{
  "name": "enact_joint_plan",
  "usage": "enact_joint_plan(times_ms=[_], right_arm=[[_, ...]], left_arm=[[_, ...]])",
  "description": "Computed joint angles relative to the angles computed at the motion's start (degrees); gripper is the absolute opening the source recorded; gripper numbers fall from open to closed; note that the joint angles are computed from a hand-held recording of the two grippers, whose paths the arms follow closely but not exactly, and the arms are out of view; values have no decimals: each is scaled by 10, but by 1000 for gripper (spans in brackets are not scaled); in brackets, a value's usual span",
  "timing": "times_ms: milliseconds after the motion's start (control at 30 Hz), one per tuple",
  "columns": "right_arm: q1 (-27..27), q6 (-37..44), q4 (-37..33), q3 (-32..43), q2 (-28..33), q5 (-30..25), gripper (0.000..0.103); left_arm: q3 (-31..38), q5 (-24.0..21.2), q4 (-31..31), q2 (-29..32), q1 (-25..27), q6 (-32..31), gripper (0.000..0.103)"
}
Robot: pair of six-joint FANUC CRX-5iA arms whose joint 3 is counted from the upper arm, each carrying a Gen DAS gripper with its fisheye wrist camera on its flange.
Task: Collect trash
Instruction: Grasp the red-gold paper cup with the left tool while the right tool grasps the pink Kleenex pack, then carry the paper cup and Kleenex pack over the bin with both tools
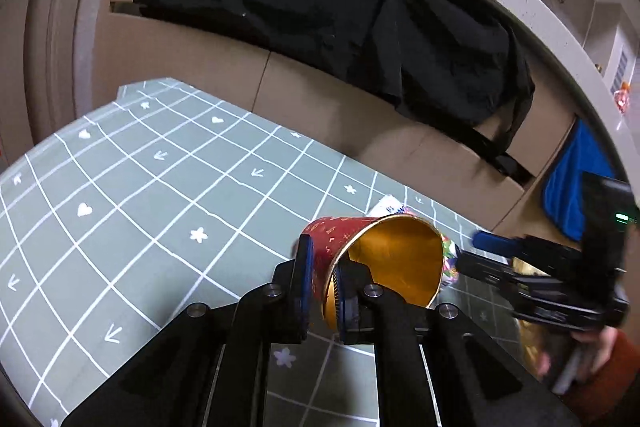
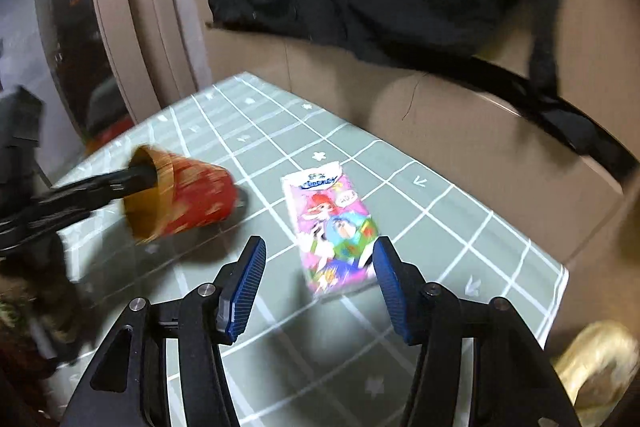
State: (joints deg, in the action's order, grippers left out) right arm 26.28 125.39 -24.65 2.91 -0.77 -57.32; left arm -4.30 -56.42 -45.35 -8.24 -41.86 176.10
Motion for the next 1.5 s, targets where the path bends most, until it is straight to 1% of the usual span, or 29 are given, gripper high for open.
enact_joint_plan(times_ms=[67,133,200,333,400,500,533,633,667,700,867,933,967,1000,1167,1333,1433,1500], right_arm=[[16,-16,26,6,16,9,53],[20,-20,30,16,31,10,53],[23,-21,30,27,46,13,56],[26,-27,28,61,82,-21,57],[37,-39,48,58,91,-21,61],[61,-48,91,18,72,26,61],[66,-53,100,10,67,33,60],[86,-92,150,-29,40,66,54],[90,-98,160,-44,26,76,50],[88,-93,156,-50,15,73,48],[56,-62,97,-51,-33,24,47],[42,-56,80,-49,-45,12,47],[28,-50,66,-51,-56,5,47],[24,-50,62,-52,-62,3,47],[-9,-43,52,-64,-102,3,47],[-74,-7,-2,-58,-142,-7,47],[-112,13,-30,-51,-158,-8,47],[-150,29,-59,-42,-170,-15,47]], left_arm=[[-6,10,2,-6,3,4,10],[-11,16,5,-10,6,5,10],[-16,23,13,-12,10,0,10],[-20,34,24,-15,16,-8,10],[-21,37,30,-14,19,-11,10],[-18,32,38,-9,23,-18,10],[-17,30,41,-7,24,-22,10],[-15,28,47,-4,26,-30,10],[-14,28,48,-2,26,-32,10],[-13,27,49,-1,26,-35,10],[-6,25,55,8,25,-55,10],[9,6,26,14,4,-50,5],[25,-17,2,22,-16,-47,3],[39,-35,-15,30,-30,-49,3],[95,-74,-47,60,-71,-67,3],[166,-113,-96,98,-122,-88,3],[212,-127,-121,121,-147,-106,3],[243,-135,-138,137,-162,-116,3]])
